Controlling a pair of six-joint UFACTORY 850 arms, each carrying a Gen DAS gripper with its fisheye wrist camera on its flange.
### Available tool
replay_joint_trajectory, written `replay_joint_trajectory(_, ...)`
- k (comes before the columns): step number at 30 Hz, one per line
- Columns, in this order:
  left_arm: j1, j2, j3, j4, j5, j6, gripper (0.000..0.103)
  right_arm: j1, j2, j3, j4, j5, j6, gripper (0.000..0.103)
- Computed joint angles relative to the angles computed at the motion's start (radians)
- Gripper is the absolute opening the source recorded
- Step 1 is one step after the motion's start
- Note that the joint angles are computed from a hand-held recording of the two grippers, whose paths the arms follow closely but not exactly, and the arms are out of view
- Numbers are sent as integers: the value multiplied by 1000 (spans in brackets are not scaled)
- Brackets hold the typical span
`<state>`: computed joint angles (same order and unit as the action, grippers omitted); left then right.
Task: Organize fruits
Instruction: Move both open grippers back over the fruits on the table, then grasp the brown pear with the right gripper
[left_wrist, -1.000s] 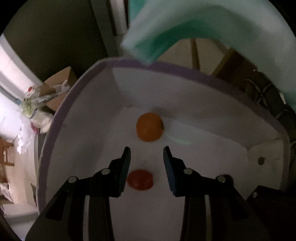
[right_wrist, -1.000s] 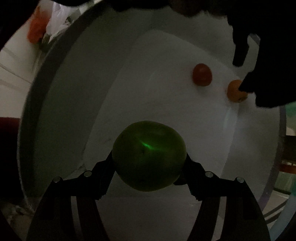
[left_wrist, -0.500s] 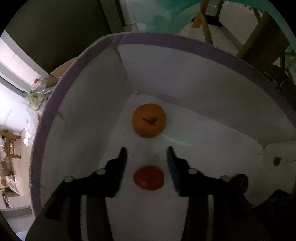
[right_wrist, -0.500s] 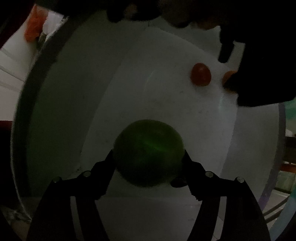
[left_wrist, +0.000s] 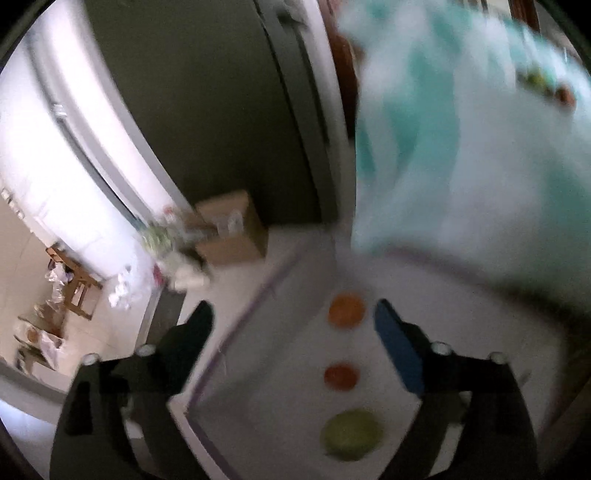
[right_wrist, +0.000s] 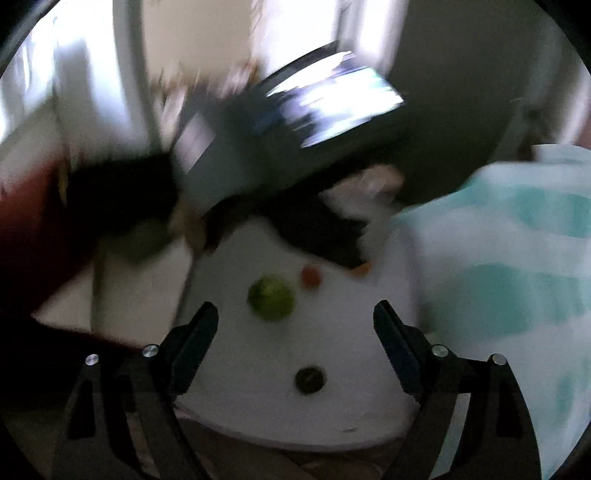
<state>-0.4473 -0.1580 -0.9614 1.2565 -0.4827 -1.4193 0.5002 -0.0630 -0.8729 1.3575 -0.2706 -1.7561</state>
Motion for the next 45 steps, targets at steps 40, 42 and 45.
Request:
replay_joint_trajectory(40,-239,-804,-1257,-1198,-40,1152,102,-691,-570,-758,-647,48,1334,87)
replay_joint_trajectory(42,-237,-804,-1256,-1218,-38,1168,102,-703,-593,-789,-612,-1,1313,80)
replay_joint_trajectory(45,-237,-806,-1261,-1219,-41,1168,102,-720,-594,-786,-514,-30,1209,71)
